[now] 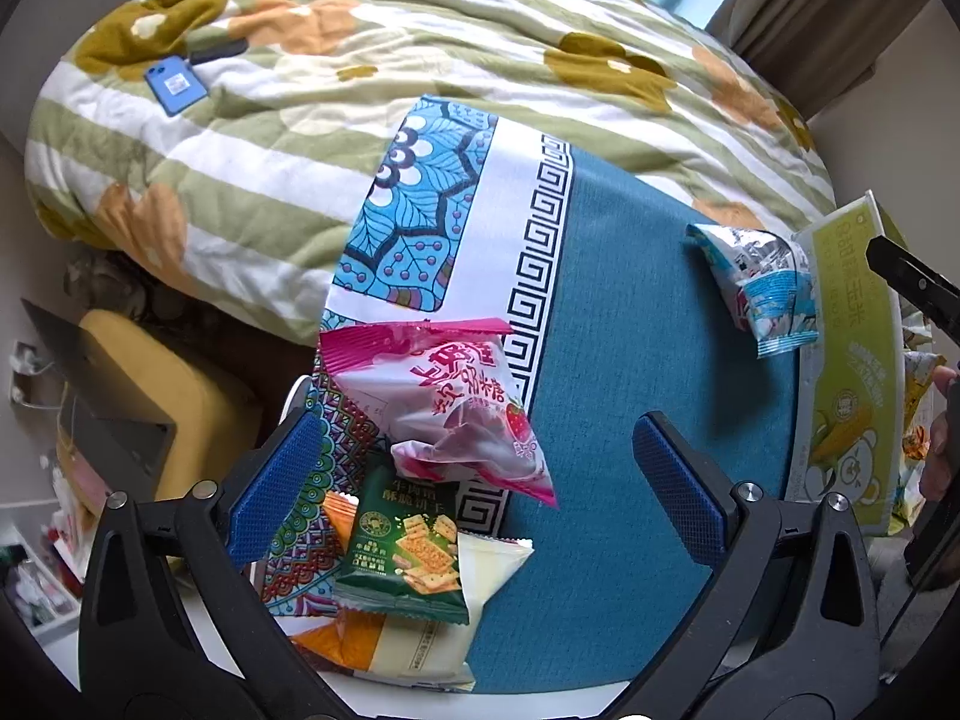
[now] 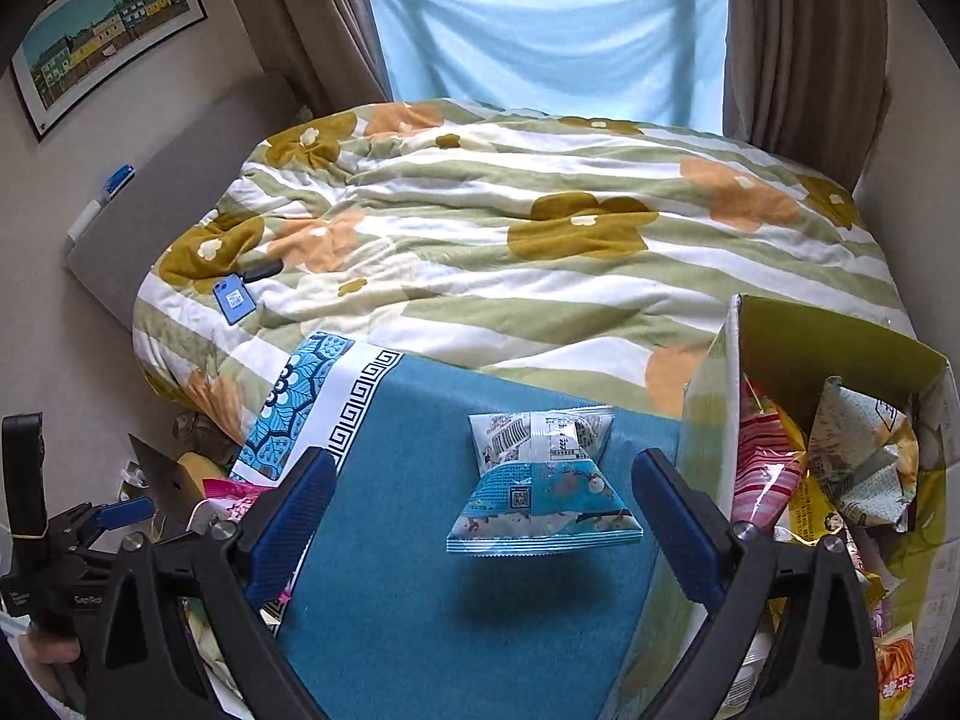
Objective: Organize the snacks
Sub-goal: 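Grasp the pink bag with the left tool while the right tool grasps the blue-white bag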
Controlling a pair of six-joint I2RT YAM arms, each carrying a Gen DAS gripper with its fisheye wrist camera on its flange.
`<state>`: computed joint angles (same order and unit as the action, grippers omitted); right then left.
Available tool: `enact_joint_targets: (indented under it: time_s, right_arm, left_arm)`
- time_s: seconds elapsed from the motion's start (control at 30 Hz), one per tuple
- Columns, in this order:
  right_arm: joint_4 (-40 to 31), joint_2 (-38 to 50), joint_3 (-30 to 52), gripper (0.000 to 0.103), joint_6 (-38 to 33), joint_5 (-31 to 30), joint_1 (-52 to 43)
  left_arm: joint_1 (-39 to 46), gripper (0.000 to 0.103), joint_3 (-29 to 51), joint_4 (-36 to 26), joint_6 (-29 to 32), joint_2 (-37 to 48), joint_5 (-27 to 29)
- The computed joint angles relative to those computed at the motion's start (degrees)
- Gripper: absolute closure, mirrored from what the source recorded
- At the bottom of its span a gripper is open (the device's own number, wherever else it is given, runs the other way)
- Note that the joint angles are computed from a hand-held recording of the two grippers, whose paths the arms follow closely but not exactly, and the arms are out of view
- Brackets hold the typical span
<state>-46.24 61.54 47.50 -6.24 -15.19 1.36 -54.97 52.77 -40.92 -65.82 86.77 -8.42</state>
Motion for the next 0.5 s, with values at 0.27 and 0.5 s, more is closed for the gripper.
enact_joint_targets:
  time_s: [0.27,0.5]
  right_arm:
    - [8.4,13.5,-1.4,0.005,2.8,7.6,3.2]
    - [11.8,17.7,-1.6,0.005,1.4,16.1,8.2]
  left_arm:
    - [6.0,0.003,-5.8,10.1,5.7,5.0,6.2]
    - [7.5,0.017,-5.8,13.9,7.5,9.9,9.6]
